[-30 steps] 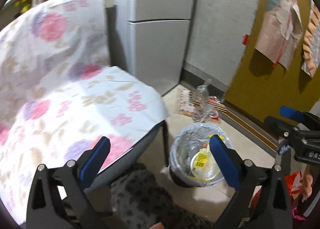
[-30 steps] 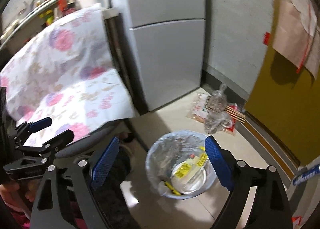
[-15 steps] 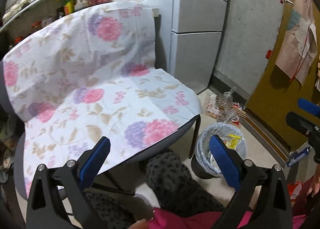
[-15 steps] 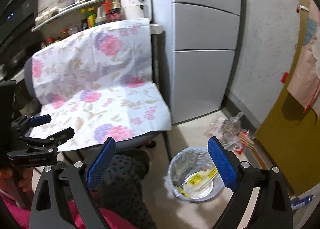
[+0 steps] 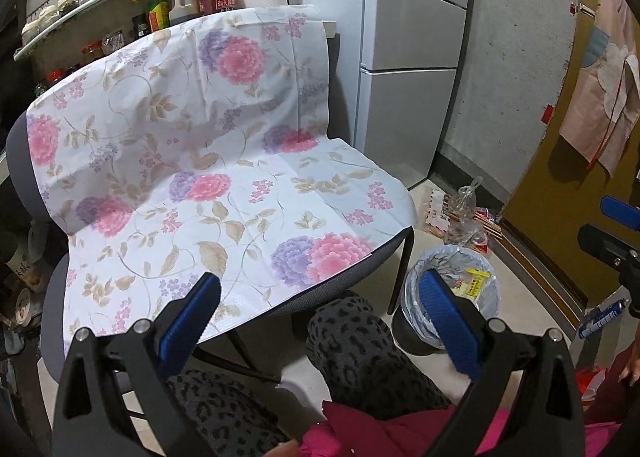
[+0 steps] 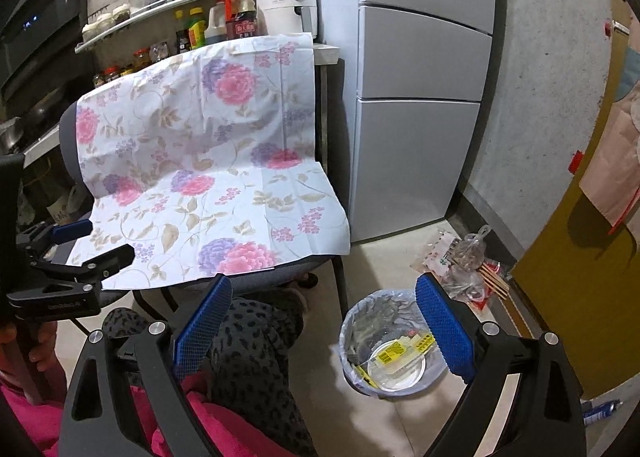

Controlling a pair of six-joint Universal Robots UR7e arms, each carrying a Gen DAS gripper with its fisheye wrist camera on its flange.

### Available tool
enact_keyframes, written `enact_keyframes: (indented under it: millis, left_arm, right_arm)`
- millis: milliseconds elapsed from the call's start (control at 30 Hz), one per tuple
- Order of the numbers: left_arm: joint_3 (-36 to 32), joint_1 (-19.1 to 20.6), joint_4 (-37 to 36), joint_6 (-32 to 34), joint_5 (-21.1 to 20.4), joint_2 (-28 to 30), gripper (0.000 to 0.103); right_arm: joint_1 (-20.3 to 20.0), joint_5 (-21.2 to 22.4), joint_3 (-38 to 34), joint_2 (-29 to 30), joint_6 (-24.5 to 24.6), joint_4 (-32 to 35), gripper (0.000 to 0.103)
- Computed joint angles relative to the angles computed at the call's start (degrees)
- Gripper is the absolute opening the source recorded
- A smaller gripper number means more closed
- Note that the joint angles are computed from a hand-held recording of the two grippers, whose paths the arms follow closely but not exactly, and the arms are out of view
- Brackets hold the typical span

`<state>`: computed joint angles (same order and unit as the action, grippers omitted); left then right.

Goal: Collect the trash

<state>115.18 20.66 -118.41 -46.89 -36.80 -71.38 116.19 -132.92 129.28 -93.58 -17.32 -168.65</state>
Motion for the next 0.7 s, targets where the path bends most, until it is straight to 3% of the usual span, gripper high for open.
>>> enact_keyframes:
  millis: [700]
  left_arm:
    - [-0.19,-0.36,0.83,-1.29,1.02,-0.64,0.096]
  right_arm:
    - [-0.63,-0.16,-0.30,0.35,-1.02,-0.98,0.092]
